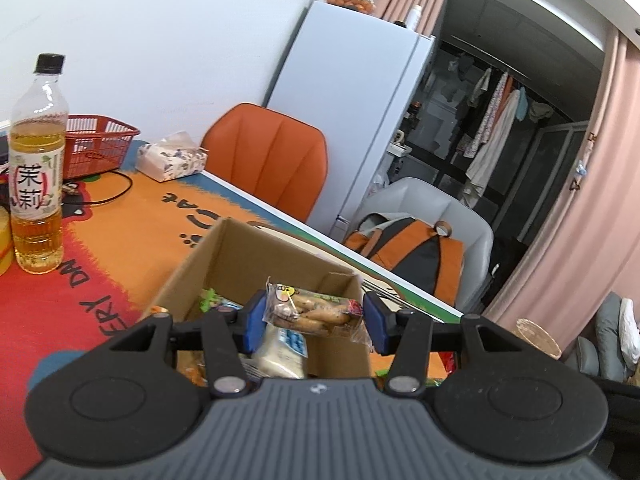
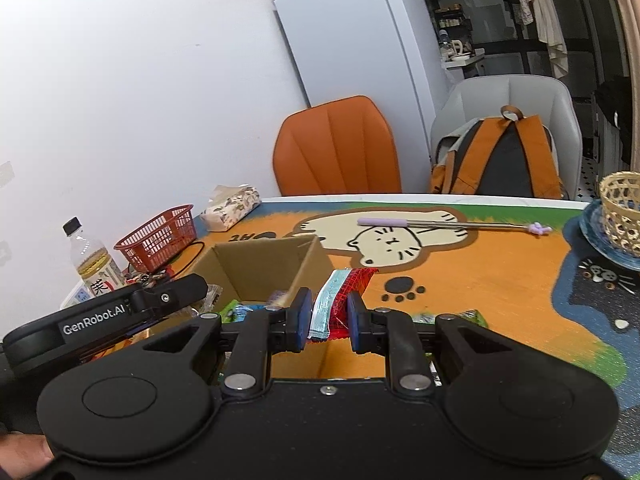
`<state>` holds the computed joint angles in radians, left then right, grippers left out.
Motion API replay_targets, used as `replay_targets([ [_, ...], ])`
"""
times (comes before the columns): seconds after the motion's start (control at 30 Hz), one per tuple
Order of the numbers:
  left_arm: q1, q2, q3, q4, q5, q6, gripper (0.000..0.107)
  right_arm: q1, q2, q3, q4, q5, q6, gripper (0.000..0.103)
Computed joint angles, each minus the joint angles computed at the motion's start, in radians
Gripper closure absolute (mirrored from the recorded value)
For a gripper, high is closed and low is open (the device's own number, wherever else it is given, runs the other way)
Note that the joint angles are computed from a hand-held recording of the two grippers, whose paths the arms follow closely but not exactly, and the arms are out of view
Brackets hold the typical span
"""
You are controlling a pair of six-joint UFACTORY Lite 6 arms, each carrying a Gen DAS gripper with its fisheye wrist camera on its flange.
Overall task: Organize snacks
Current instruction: 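Carry peanut packet with left tool over box while right tool carries candy bar there, then open left tool to drop peanut packet into box while right tool drops candy bar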
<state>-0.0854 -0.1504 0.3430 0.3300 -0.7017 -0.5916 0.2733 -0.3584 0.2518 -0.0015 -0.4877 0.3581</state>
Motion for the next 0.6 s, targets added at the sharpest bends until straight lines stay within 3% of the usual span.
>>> replay_targets([
  [0.23,0.067,0.028,0.023,0.078,0.030,-0.060,0.052,0.072,0.070,0.063,0.066,-0.016,-0.036,0.082],
  [0.37,0.097,0.009,0.007,0.081,0.025,-0.046,0.032,0.113,0.114,0.099,0.073,-0.035,-0.033,0.082],
  [0.6,0.167,-0.057,-0.021,0.153,0.051,-0.099,0.031,0.154,0.183,0.151,0.054,-0.063,-0.001,0.082],
])
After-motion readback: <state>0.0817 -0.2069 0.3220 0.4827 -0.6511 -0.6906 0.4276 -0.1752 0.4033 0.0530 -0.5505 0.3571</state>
